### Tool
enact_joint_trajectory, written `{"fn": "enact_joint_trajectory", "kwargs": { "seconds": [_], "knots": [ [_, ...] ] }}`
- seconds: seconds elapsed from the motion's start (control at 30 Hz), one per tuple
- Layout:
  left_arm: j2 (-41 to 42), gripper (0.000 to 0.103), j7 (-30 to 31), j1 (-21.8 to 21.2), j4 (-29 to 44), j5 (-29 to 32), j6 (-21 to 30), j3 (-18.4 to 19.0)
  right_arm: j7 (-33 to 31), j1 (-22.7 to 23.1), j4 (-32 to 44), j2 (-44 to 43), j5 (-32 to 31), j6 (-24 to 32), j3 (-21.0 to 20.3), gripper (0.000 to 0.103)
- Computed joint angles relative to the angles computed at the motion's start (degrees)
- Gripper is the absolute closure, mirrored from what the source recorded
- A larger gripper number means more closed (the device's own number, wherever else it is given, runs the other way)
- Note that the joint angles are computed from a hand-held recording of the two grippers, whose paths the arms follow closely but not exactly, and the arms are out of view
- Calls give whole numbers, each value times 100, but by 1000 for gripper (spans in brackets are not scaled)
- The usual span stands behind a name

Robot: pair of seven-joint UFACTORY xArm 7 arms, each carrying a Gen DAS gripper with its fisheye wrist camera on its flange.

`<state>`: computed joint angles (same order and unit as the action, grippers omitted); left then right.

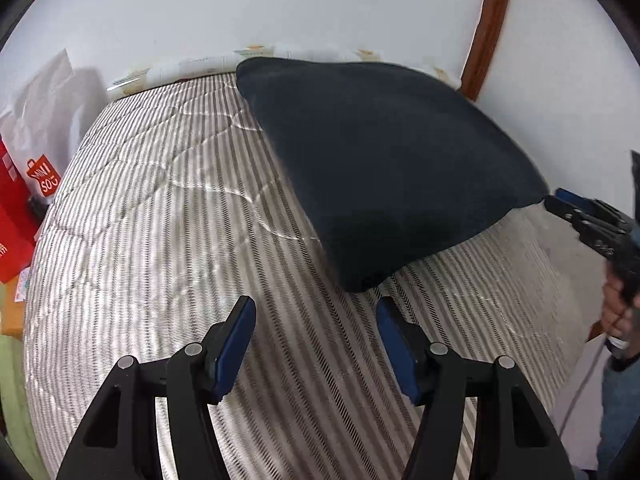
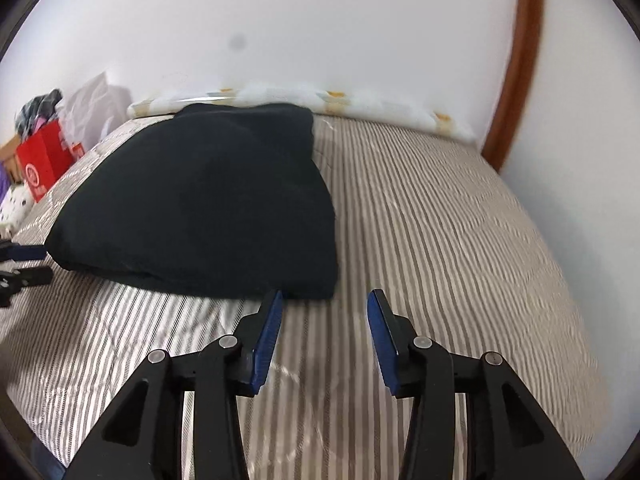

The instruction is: Fold small clothes

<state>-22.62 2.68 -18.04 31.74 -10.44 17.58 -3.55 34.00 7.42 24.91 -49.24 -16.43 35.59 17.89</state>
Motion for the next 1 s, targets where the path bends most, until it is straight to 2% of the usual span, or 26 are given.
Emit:
{"fn": "enact_joint_trajectory", "kwargs": {
  "seconds": [0.1,0.17,0.2,0.23,0.37,0.47,0.6,0.77,0.87,1.0],
  "knots": [
    [223,48,-10,-220,70,-300,-237,74,164,-30,-44,-162,16,157,65,59],
    [312,63,-271,-58,121,-129,-373,-144,284,-9,-16,-208,85,221,61,59],
    [367,66,-334,-53,194,-88,-338,-172,329,13,-15,-246,114,199,47,59],
    [388,74,-346,-101,229,-120,-319,-148,344,25,-4,-272,118,191,41,59],
    [366,82,-713,30,239,80,-345,-296,444,-69,194,-166,36,201,141,59],
    [222,82,-791,-3,124,150,-340,-266,481,-49,204,-154,44,21,87,59],
    [-104,82,-687,-312,-62,-265,-247,66,488,-68,244,-114,63,-32,54,59],
    [-398,82,-276,-681,-103,-863,-126,515,490,-113,235,-61,76,-156,-7,59],
    [-336,80,-359,-480,8,-802,-62,329,490,-156,201,-41,76,-258,-20,59],
    [-304,80,-444,-457,91,-866,-35,246,537,-349,250,125,-38,-227,87,59]
  ]
}}
